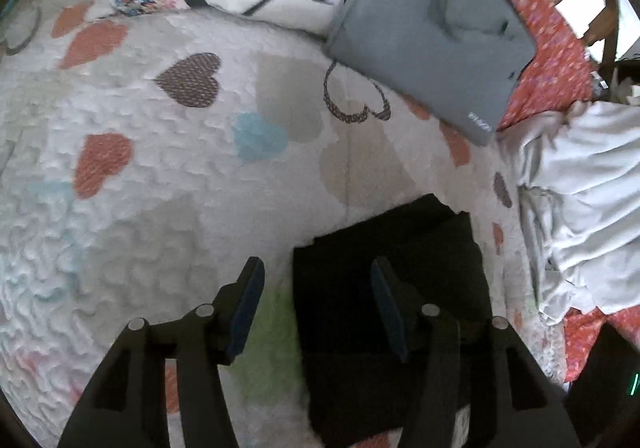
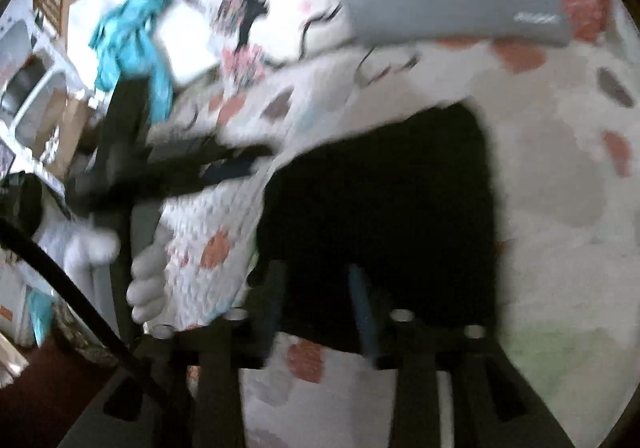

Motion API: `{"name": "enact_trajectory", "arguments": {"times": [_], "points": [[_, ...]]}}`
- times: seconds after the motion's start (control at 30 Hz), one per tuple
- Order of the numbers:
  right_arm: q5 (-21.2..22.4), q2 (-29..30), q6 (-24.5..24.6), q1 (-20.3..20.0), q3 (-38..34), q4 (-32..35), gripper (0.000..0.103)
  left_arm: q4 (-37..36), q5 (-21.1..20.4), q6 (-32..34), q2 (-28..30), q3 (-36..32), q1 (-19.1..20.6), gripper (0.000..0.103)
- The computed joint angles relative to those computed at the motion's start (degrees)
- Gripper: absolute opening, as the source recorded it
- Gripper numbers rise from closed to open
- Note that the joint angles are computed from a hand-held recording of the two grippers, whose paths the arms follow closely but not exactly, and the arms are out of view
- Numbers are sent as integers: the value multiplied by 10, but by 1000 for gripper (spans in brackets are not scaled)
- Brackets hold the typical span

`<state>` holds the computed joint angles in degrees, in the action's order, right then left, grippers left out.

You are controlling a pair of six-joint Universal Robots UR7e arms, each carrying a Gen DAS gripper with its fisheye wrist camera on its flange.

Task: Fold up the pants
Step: 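Press the folded pants bundle flat with both grippers and release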

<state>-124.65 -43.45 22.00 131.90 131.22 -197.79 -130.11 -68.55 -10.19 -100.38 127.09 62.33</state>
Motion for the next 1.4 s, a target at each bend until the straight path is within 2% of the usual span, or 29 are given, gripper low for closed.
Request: {"name": "enact_trajectory", "arguments": {"times": [0.03, 0.13, 0.17, 0.27, 0.3, 0.33, 0.4, 0.47, 0.53, 0.6, 0.63, 0.67, 0.7, 0.73, 0.77, 0.87, 0.93, 1.03, 1.1, 1.17, 1.2, 1.23, 1.27, 1.3, 1.33, 1.4], "points": [[-17, -17, 2, 1, 14, -11, 60, 4, -20, 3, -15, 5, 10, 54], [-52, -49, 11, -15, 41, -29, 64, 3, -74, 11, -32, 26, 36, 56], [-51, -58, 17, -28, 49, -34, 65, -3, -88, 16, -34, 37, 42, 57], [16, -73, 24, -91, 74, -64, 66, -18, -108, 21, -13, 50, 50, 61], [40, -71, 26, -112, 80, -77, 66, -29, -129, 25, -3, 53, 58, 62], [64, -69, 24, -134, 85, -85, 66, -37, -150, 31, 8, 54, 64, 68], [86, -56, 20, -162, 81, -94, 67, -63, -161, 44, 16, 63, 61, 82], [126, -44, 7, -191, 80, -117, 72, -76, -170, 55, 24, 66, 59, 95], [174, -26, -7, -223, 80, -160, 79, -94, -176, 54, 40, 68, 55, 99], [194, -15, -14, -234, 76, -186, 80, -96, -162, 43, 52, 64, 43, 99], [200, -14, -15, -237, 70, -183, 74, -91, -159, 35, 56, 61, 39, 86], [208, -14, -11, -239, 64, -175, 62, -87, -149, 23, 56, 59, 34, 58], [227, -17, -3, -242, 60, -158, 38, -72, -151, 19, 56, 51, 34, 46], [227, -20, 8, -238, 55, -144, 36, -69, -158, 17, 53, 48, 38, 39], [219, -21, 9, -229, 52, -141, 32, -66, -168, 17, 47, 44, 44, 35], [215, -30, 3, -201, 41, -131, 27, -53, -191, 15, 28, 35, 50, 34], [216, -31, 3, -183, 27, -127, 27, -54, -180, 16, 18, 29, 38, 34], [212, -31, -1, -166, 6, -121, 26, -62, -172, 14, 25, 9, 40, 34], [202, -25, -3, -163, -13, -101, 26, -60, -152, 14, 40, -7, 44, 34], [184, -15, 2, -167, -29, -80, 27, -52, -122, 3, 63, -22, 52, 42], [158, -10, 3, -167, -40, -61, 30, -51, -99, -6, 80, -30, 60, 42], [113, -2, 6, -163, -55, -33, 35, -51, -83, -10, 93, -36, 69, 42], [68, 6, 10, -159, -69, -2, 42, -47, -92, -6, 104, -44, 85, 49], [34, 13, 11, -157, -80, 25, 58, -41, -125, -12, 112, -55, 107, 49], [13, 16, 9, -154, -83, 33, 62, -37, -146, -16, 112, -60, 120, 49], [-4, 12, 2, -140, -81, 35, 62, -36, -151, -15, 96, -59, 122, 49]]}}
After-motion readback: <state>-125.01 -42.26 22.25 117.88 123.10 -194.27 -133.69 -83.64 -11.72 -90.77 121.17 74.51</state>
